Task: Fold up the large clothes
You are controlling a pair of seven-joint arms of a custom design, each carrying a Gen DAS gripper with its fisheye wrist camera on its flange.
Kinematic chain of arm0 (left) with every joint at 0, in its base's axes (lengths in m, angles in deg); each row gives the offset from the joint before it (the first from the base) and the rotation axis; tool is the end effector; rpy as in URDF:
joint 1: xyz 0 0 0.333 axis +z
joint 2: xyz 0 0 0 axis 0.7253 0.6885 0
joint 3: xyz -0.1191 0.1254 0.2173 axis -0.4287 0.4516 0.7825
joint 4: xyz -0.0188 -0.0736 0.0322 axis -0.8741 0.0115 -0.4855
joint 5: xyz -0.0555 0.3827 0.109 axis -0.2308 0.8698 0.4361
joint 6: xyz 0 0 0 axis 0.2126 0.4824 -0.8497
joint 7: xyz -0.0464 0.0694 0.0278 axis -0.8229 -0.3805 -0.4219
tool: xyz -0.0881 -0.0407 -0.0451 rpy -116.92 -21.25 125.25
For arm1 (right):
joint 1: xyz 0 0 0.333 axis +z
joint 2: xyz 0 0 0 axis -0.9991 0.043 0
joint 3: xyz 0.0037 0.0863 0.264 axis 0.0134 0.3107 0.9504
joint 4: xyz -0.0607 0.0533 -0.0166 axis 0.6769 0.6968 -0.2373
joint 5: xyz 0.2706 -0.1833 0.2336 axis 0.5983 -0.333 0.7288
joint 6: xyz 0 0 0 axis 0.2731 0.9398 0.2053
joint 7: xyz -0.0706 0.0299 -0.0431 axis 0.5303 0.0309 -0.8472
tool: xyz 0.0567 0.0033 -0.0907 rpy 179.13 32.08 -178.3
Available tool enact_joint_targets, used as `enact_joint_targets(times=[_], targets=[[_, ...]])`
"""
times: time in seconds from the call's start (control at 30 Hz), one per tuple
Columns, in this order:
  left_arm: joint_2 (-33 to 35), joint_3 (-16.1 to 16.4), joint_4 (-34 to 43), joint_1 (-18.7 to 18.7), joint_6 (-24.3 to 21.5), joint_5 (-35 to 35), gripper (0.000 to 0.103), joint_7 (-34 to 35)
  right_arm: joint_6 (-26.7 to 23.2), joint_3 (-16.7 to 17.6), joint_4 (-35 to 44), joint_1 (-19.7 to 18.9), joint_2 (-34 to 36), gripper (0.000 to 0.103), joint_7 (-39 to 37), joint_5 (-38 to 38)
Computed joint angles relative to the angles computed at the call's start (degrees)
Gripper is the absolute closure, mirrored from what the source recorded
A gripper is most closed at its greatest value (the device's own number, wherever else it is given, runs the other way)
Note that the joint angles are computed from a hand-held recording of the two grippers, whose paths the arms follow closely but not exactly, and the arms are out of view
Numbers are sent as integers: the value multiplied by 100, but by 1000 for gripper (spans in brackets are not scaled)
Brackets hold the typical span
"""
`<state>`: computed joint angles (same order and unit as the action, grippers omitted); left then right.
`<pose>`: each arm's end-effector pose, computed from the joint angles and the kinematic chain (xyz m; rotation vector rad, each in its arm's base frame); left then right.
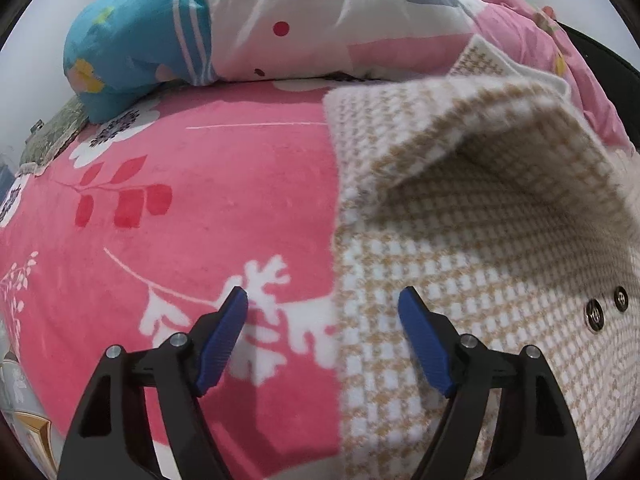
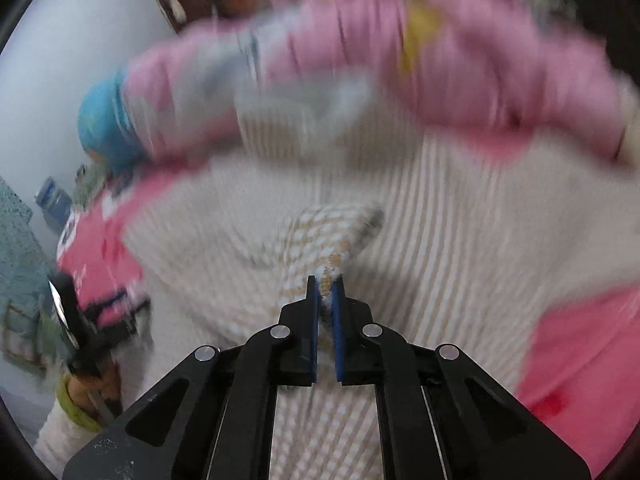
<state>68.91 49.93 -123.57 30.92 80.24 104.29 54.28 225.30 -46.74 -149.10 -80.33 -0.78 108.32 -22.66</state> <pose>0.6879 -0.2186 0.3542 -1.8763 1.8255 -0.5505 0.6824 0.1109 0.4694 -1.7601 1.7073 -0.3902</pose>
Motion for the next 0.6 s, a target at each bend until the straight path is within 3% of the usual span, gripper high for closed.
enact_joint_targets(times=[0.1,0.17,0.33,0.43,0.53,0.6], targets=[[72,24,127,-9,-133,-10,29,-54,359,-164,168,58,-98,97,168,-320],[123,-64,184,84,-182,-192,29,23,406,-454,314,189,46,97,613,-934],[252,-154,360,190,-307,-550,29,138,-724,-443,1397,-155,1141,97,921,-951],[270,-166,392,200,-350,-637,29,225,-524,-302,1388,-318,1243,97,808,-780],[316,-166,433,223,-328,-702,29,310,-695,-512,1538,-200,1447,95,965,-1145],[335,-149,448,219,-308,-713,29,337,-1233,-778,2045,-24,1905,89,1324,-1592]])
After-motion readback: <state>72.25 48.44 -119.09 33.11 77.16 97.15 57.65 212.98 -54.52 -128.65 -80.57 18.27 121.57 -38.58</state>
